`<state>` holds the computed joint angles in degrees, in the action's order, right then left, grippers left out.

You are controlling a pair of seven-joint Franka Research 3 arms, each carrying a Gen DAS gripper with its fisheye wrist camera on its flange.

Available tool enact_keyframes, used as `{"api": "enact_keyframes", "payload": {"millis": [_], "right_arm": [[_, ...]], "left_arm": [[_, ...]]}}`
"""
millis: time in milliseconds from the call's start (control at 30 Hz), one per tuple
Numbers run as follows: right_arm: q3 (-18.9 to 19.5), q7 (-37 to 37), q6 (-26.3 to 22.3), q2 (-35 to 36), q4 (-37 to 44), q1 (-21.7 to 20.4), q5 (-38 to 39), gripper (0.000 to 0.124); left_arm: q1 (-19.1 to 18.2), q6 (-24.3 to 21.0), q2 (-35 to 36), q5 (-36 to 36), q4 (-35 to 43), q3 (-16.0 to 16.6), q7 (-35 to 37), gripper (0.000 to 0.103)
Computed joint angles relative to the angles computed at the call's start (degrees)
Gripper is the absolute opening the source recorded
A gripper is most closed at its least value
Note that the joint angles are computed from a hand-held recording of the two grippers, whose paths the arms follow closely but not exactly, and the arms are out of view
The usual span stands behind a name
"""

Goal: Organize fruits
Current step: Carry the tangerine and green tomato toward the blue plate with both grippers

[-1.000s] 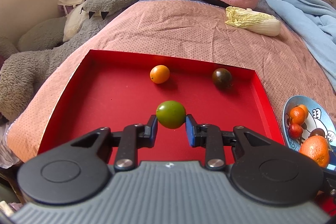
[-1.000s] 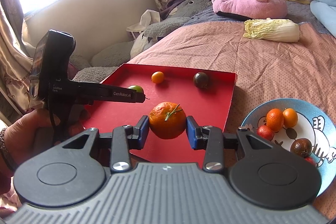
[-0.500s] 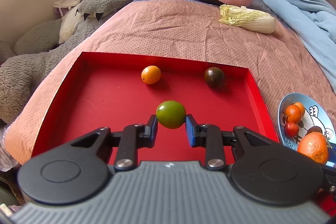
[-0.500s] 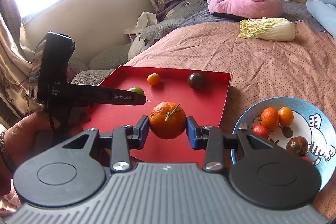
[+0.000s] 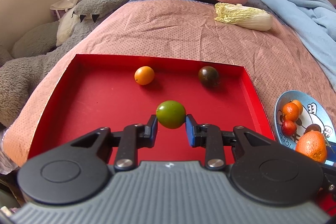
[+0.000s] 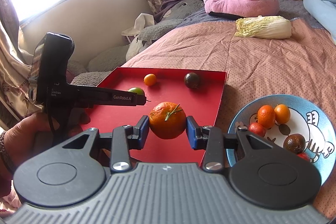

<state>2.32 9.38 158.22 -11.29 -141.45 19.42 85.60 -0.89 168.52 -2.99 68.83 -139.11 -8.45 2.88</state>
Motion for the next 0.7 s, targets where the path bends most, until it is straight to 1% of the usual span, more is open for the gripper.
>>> {"api": "enact_keyframes", "payload": {"millis": [700], "right_arm": [[-0.79,-1.13,-0.36,-1.84,-1.47,-1.15,2.04,0.044]], "left_arm": [[-1.71,-0.75,0.55,-0.80,1.72,-0.64,1.68,0.032]]}}
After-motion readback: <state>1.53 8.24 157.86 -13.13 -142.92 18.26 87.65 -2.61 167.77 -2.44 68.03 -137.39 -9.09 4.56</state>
